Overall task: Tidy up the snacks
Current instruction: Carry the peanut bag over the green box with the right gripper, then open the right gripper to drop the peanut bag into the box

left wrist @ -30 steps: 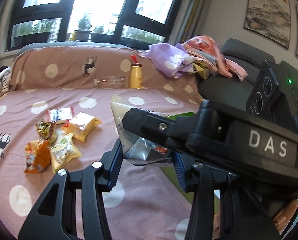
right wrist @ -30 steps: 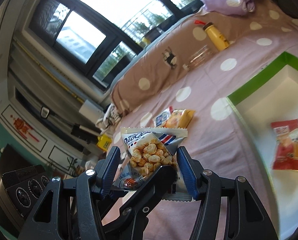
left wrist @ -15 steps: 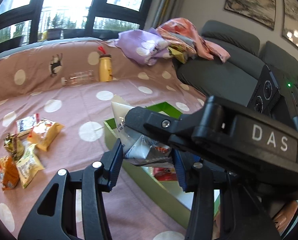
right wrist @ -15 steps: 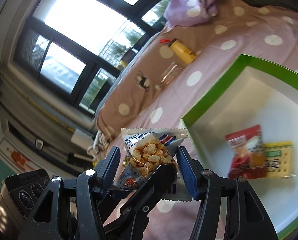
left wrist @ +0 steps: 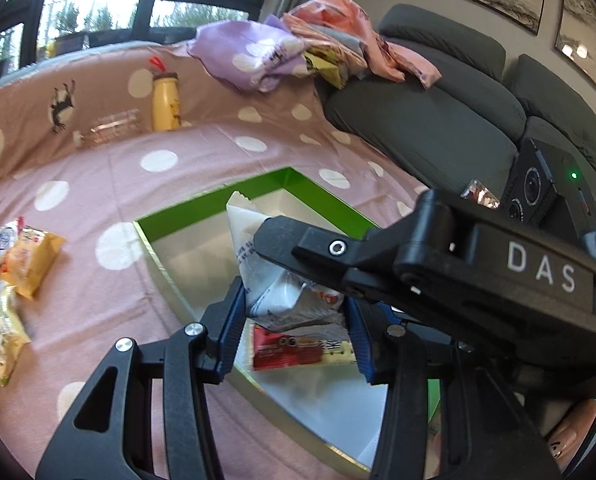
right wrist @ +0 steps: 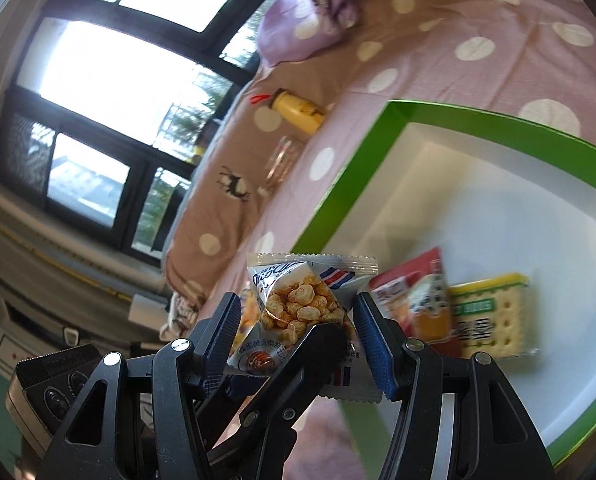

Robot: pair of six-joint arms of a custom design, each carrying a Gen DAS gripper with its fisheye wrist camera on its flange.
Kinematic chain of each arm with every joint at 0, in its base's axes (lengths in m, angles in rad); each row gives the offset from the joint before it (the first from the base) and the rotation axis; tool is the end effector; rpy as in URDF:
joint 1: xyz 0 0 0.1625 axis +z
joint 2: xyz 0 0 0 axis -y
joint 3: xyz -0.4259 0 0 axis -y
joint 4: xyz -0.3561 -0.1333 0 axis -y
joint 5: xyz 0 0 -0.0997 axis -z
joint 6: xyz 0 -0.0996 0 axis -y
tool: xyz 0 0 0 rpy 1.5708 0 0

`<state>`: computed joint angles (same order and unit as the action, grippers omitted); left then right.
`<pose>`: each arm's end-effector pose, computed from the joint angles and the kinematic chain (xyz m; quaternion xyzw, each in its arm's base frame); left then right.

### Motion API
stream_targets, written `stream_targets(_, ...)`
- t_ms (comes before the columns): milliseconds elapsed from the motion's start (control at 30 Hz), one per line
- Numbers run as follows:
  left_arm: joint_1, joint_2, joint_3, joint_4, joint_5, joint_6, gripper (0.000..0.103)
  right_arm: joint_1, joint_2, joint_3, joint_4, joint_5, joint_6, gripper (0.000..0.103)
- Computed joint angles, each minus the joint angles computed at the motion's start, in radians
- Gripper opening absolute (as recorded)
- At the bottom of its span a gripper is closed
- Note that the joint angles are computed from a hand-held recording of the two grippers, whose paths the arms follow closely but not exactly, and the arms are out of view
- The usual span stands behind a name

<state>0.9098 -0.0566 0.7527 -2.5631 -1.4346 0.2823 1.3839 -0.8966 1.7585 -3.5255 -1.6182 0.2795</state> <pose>-0.3891 -0.7395 -0.1070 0.4394 0.8836 -0.1573 0.0384 0.0089 -0.6448 0.2677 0.2094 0.8282 -0.5199 0.0038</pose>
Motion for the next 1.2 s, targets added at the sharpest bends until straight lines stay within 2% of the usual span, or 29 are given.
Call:
stream_targets(267, 0.001, 0.08, -0.154, 0.16, -0.005, -0.016, 0.047, -0.031, -0.009, 0.0, 0.041, -0.021, 0.1, 0.062)
stream_targets(467, 0.009, 0.134, -0.264, 0.261, -0.017, -0.043, 0.047, -0.038, -0.007, -0.009, 0.075, -0.047, 0.133, 0.062)
stream_targets(600, 0.015, 0.135, -0.264, 0.27, -0.032, -0.06, 0.047, -0.039, -0.007, -0.014, 0.082, -0.064, 0.146, 0.062)
stream_targets(1000, 0.008, 0.142, -0.263, 0.257, -0.008, -0.054, 0.047, -0.037, -0.005, -0.021, 0.098, -0.099, 0.171, 0.062)
stream_targets(1200, 0.007, 0.138, -0.24, 0.218, -0.003, -0.064, 0.048, -0.008, 0.004, -0.027, 0.073, -0.211, 0.161, 0.062)
